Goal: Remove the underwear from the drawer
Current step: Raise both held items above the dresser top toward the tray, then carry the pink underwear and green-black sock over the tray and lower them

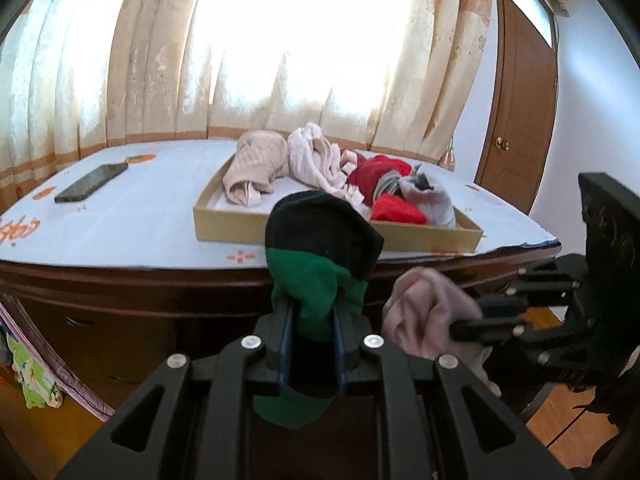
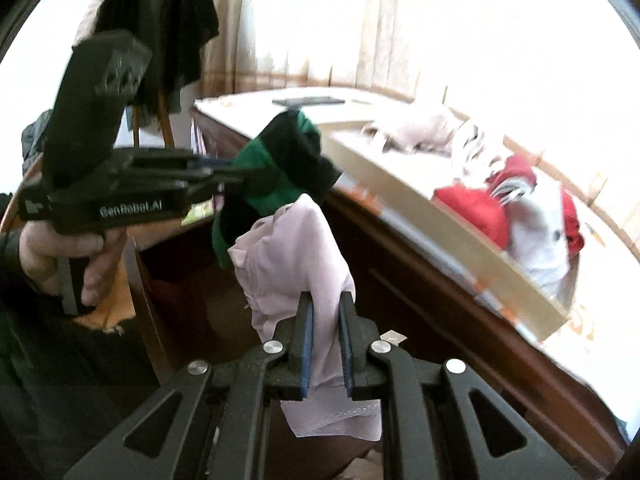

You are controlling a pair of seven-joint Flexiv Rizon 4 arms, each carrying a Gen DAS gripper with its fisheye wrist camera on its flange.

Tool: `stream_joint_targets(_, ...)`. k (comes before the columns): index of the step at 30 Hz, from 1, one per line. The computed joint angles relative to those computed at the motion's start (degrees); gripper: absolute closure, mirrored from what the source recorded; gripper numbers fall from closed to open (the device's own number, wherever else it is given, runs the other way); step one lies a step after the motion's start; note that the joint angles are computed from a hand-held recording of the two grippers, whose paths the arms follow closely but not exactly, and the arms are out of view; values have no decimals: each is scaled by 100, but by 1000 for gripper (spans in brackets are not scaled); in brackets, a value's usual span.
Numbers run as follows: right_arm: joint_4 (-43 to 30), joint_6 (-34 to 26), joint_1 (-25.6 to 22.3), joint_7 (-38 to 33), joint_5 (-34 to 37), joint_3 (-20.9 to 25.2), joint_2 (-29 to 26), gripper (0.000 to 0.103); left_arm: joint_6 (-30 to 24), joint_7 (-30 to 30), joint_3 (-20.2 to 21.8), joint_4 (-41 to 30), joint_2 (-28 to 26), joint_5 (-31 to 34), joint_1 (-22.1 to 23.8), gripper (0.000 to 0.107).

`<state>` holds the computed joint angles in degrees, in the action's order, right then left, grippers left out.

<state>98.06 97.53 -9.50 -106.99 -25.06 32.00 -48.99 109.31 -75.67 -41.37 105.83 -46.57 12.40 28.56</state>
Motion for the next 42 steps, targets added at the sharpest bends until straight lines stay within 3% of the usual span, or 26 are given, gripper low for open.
stream_joint_targets(17, -47, 701, -339, 785, -663, 164, 124, 90, -65, 163, -201, -349, 184, 81, 97, 92)
stream_joint_targets(29, -609, 700, -598, 1619, -1391, 401, -83, 90, -225, 558, -178, -813, 188, -130, -97, 92)
stream_joint_targets(42, -1245, 564, -432, 1904, -1361, 376, -298, 90, -566, 1054, -14, -1327, 107, -645, -431, 92)
